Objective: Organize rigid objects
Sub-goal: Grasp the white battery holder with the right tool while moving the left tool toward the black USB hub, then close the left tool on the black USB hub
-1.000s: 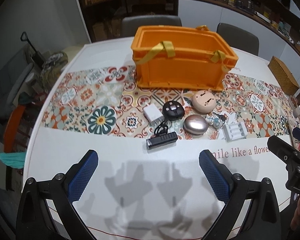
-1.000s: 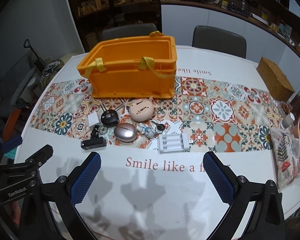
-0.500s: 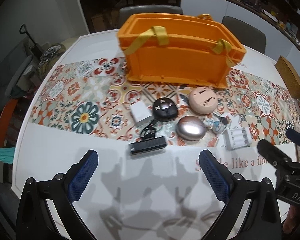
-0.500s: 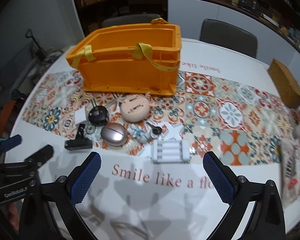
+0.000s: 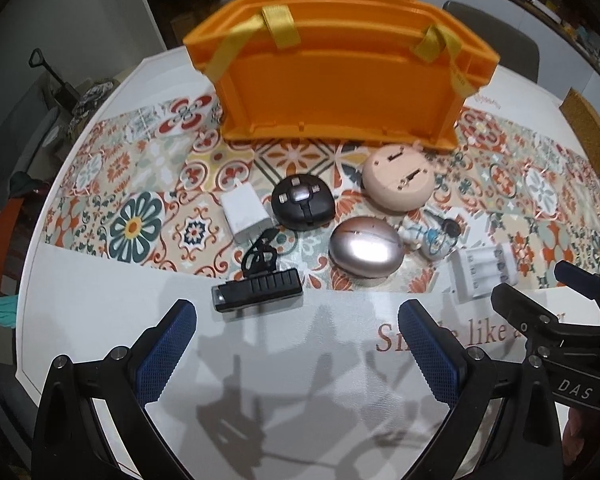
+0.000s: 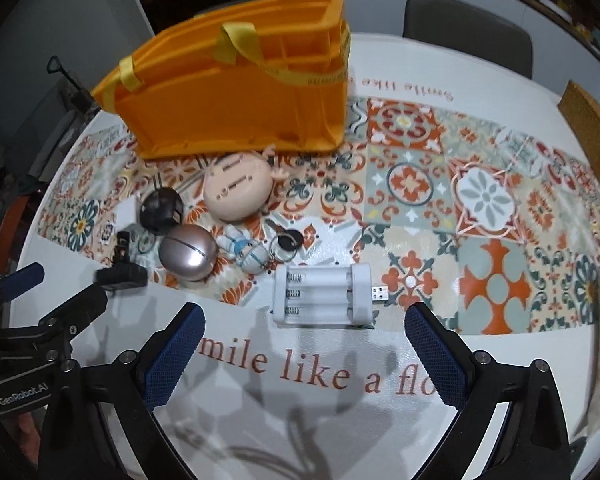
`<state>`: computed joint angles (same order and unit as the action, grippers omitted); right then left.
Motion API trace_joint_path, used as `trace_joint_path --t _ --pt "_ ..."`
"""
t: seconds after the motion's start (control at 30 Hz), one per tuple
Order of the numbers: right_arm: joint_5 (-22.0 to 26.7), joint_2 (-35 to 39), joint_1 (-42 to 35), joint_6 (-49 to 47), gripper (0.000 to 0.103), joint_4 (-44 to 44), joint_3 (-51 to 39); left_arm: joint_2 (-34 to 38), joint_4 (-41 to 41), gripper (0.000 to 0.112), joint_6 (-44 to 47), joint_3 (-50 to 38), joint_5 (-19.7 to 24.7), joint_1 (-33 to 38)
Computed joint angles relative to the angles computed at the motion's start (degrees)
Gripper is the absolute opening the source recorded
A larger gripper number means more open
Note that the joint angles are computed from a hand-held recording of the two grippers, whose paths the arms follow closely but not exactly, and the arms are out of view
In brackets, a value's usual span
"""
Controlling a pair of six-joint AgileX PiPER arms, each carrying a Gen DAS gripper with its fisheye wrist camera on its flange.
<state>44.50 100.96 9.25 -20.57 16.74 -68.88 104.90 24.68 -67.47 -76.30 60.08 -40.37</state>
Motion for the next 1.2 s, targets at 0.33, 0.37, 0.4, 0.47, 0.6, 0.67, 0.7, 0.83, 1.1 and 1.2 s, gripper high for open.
trace_joint_path --t 0.33,0.37,0.4,0.47,0.6,0.67,0.7,0.83,1.1,1.2 --pt "-1.0 7.2 0.6 1.6 0.093 -3.1 -1.6 4.6 -3.5 0.103 2.2 -1.3 0.0 1.3" --pt "-1.1 7.9 0.5 2.1 0.093 -3.5 -1.9 4.8 -3.8 0.103 2.4 -1.3 -0.1 1.5" --pt "-1.3 8.5 0.5 2.6 0.092 -3.8 -2.2 5.0 -4.1 0.103 2.6 -1.3 -0.2 1.7" --pt "-1.5 9.4 0.5 2.9 0.092 -4.0 -2.5 5.3 -4.5 0.103 2.7 -1.3 -0.3 1.9" --pt "-2.2 10.7 1.5 4.1 0.088 -5.6 -2.9 5.8 -4.9 0.103 3.1 -1.5 -0.3 2.0" --pt "-2.6 11.3 2.3 4.9 0.086 -6.6 -3.2 5.9 -5.3 0.103 3.3 -1.3 -0.6 2.1" --pt "-3.4 11.2 2.8 6.0 0.085 -7.9 -3.0 5.9 -5.5 0.103 3.4 -1.2 -0.8 2.2" --pt "-4.7 11.2 4.1 8.6 0.078 -10.7 -2.7 5.8 -6.2 0.103 3.6 -0.6 -1.4 2.6" --pt "-4.6 10.5 5.1 10.2 0.076 -10.7 -2.3 4.4 -6.7 0.103 3.3 1.3 -3.4 3.2" --pt "-4.0 8.1 4.4 10.2 0.076 -10.4 -1.2 2.5 -6.5 0.103 2.5 3.6 -5.2 3.8"
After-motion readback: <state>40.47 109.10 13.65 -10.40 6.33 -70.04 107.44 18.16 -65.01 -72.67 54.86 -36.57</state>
